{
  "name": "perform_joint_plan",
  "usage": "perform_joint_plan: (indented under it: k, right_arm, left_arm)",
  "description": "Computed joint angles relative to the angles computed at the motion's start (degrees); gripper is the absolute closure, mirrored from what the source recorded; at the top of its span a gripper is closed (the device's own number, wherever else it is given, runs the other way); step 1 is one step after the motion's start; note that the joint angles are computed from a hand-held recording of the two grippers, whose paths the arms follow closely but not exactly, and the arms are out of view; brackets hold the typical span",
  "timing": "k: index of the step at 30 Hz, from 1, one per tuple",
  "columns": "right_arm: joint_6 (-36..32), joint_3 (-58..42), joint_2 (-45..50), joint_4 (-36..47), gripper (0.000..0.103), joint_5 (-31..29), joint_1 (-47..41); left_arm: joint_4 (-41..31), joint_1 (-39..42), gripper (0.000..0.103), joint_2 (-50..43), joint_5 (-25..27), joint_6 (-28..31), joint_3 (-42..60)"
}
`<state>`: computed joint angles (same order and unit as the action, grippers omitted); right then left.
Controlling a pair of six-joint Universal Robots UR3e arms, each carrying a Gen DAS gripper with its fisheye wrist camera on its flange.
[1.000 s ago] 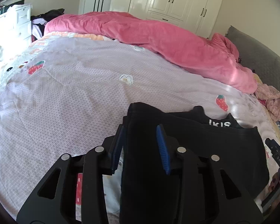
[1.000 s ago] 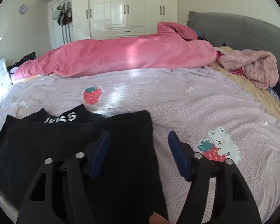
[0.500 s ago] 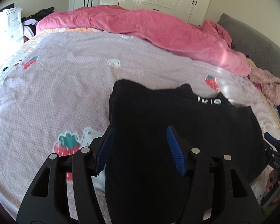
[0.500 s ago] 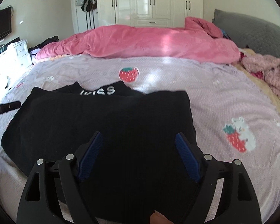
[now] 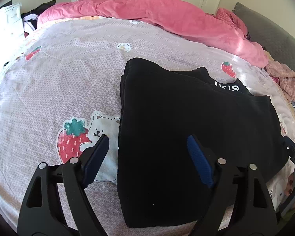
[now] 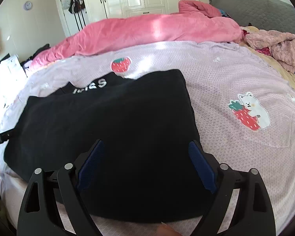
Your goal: Fold small clothes
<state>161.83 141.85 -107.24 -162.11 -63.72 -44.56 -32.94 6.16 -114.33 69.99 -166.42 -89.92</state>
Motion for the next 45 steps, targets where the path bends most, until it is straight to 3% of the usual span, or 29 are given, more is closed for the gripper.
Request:
perform_joint_plan:
  k: [9,20,27,45]
  right_arm:
    - [-0.1,3.5,-12.7,6.1,0.012,5.9,-4.7]
    - [0.7,3.8,-22.9,13.6,0.009,9.2,-5.3]
    - [4.8,2.3,-19.7,8.7,0.009,4.1,3.9]
    - [14.5,-5.9,-1.1,-5.5,0.009,-11.6,33.0]
  left_arm:
    - [-1.4,0.5,0.010,3.2,-0.8,1.2,-0.8]
    - [-1.3,1.9,0.009,7.3,-2.8,1.6,-2.3]
    - [-0.1,3.2,0.009,9.3,-3.3,1.2,-3.3]
    - [0.3,8.6,0.009,10.7,-4.3,0.0,-2.6]
